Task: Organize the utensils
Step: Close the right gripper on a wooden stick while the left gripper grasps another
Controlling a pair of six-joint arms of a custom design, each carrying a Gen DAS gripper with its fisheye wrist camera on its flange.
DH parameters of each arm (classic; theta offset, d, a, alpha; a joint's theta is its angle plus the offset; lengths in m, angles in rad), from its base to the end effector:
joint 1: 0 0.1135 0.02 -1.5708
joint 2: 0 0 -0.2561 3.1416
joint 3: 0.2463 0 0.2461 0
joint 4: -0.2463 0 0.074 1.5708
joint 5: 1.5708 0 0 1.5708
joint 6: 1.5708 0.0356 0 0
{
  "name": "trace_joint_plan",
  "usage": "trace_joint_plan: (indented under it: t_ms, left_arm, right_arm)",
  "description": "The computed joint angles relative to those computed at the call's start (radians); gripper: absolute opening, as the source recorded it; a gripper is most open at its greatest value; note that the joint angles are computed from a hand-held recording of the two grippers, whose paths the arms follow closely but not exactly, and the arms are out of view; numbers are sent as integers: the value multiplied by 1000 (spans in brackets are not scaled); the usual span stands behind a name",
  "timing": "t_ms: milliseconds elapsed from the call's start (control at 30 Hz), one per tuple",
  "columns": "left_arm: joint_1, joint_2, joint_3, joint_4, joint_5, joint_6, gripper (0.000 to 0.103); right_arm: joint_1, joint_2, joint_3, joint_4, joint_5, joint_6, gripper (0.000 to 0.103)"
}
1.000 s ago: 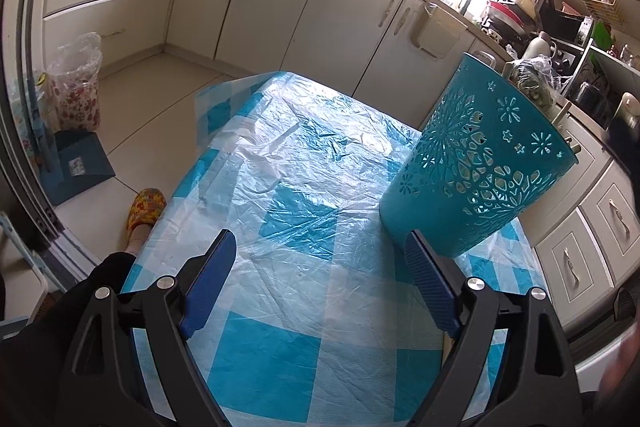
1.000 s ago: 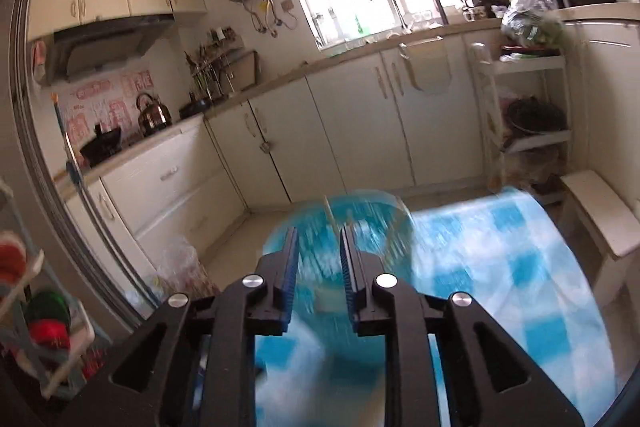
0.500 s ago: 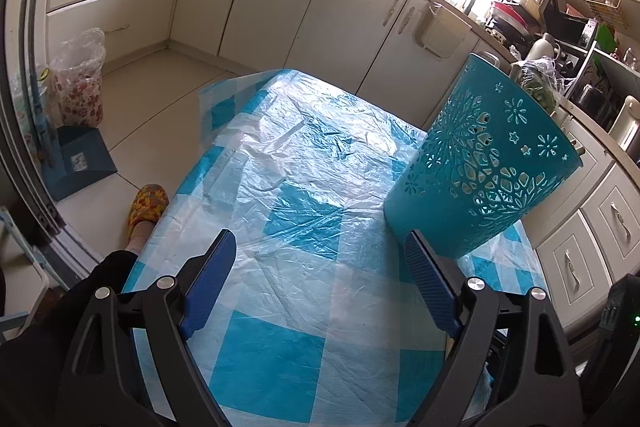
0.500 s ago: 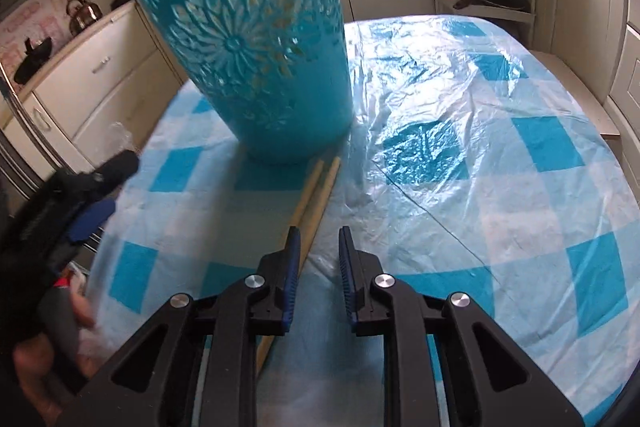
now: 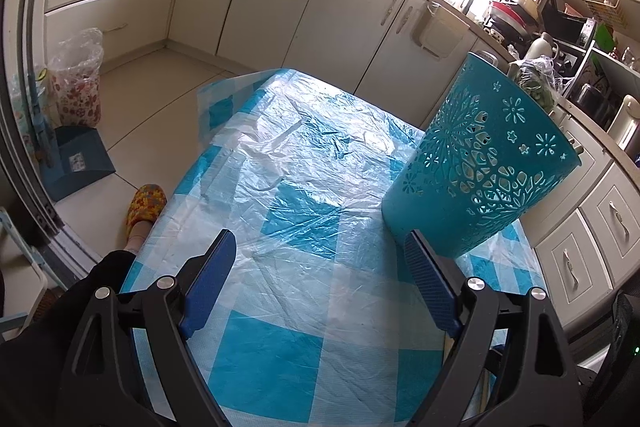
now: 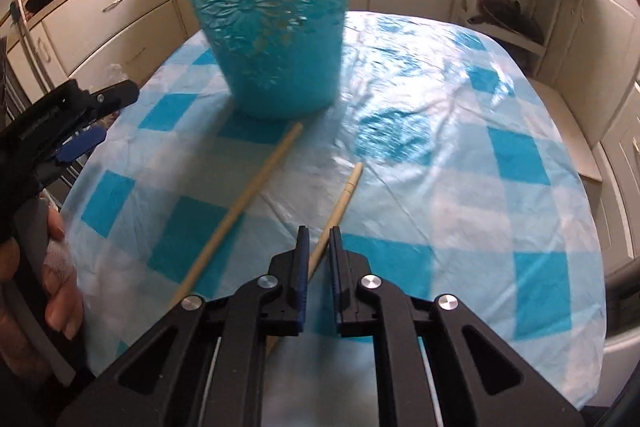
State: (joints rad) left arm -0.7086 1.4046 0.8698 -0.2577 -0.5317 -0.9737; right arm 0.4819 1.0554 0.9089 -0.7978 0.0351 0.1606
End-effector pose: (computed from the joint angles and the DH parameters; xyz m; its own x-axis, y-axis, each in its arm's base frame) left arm 0.2297 -0.1731 0.2215 -0.5444 -0.4722 -0.6933 -0.2837 0.8814 -0.3776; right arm 0.1804 0.0929 0.2721 -0.7797 -0.2275 -0.5833 -0.3244 0.9436 0.0657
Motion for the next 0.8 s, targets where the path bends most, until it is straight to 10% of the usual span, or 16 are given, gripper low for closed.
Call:
trace_joint_plan:
  t_ms: [233, 467, 800]
  left_arm:
    - [2, 9, 9, -12, 3, -5, 82]
    - [1, 16, 15, -18, 7, -2, 83]
    - [-96, 281, 363, -214, 84, 239, 83]
  right_arm:
    - [35, 69, 25, 69, 12, 62, 31]
    - [-3, 71, 57, -13, 9, -58, 8]
    - [-151, -17, -6, -11, -119, -44, 6]
